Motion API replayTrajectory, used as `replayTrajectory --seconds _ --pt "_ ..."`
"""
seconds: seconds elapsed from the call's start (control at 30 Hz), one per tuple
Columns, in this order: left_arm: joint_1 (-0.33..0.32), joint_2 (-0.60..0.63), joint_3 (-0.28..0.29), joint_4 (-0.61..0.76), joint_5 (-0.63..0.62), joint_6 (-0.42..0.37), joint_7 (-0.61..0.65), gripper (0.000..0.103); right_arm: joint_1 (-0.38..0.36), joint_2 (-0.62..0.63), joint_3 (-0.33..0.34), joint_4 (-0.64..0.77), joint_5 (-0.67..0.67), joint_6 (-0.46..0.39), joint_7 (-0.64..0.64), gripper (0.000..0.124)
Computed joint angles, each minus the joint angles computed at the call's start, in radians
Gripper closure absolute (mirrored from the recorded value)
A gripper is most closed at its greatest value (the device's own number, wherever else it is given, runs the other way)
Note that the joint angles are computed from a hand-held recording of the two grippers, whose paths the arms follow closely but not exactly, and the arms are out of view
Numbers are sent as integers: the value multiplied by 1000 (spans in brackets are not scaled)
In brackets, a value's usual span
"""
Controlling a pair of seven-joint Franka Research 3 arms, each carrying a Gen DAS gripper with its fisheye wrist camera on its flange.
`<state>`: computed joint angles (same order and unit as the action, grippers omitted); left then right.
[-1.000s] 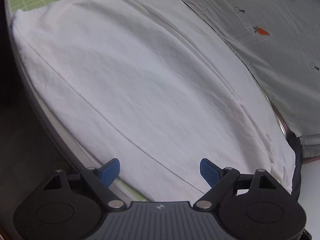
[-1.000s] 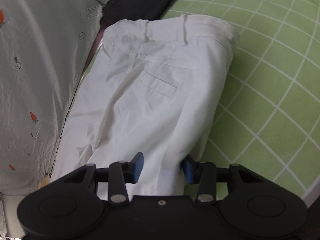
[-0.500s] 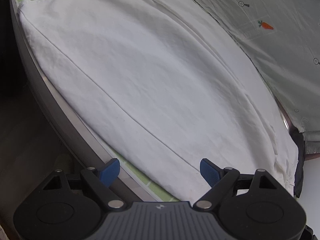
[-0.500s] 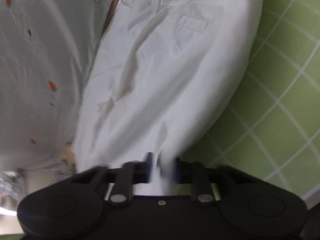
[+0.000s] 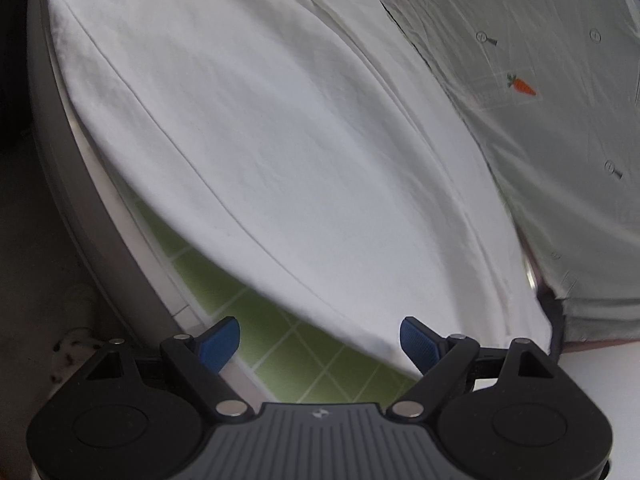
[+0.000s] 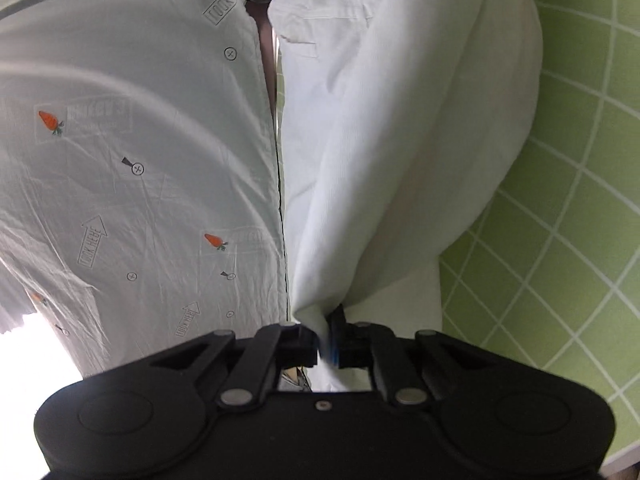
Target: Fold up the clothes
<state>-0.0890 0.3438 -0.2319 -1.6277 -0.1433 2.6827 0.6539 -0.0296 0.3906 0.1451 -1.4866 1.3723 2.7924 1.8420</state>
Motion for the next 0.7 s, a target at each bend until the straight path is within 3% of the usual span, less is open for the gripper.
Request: replayTrajectory --seconds 0.27,0.3,0.4,0.5,0.6,0.7 --pt "62 72 -90 33 -160 114 96 17 4 -29 -7 -22 -8 10 9 117" --pt "53 76 -80 33 -157 129 81 17 9 -33 -12 -26 -20 15 21 117" --pt "-7 75 5 25 -70 176 -48 19 22 -47 -24 -37 -60 31 60 117" --pt "-103 53 161 2 113 193 -283 27 31 -65 -30 -54 -85 58 84 120" --pt "-158 35 277 -24 264 210 -482 32 26 -65 -25 -57 -56 80 58 120" --pt "-158 30 324 -25 359 189 -588 34 27 -55 -19 -47 -41 107 51 120"
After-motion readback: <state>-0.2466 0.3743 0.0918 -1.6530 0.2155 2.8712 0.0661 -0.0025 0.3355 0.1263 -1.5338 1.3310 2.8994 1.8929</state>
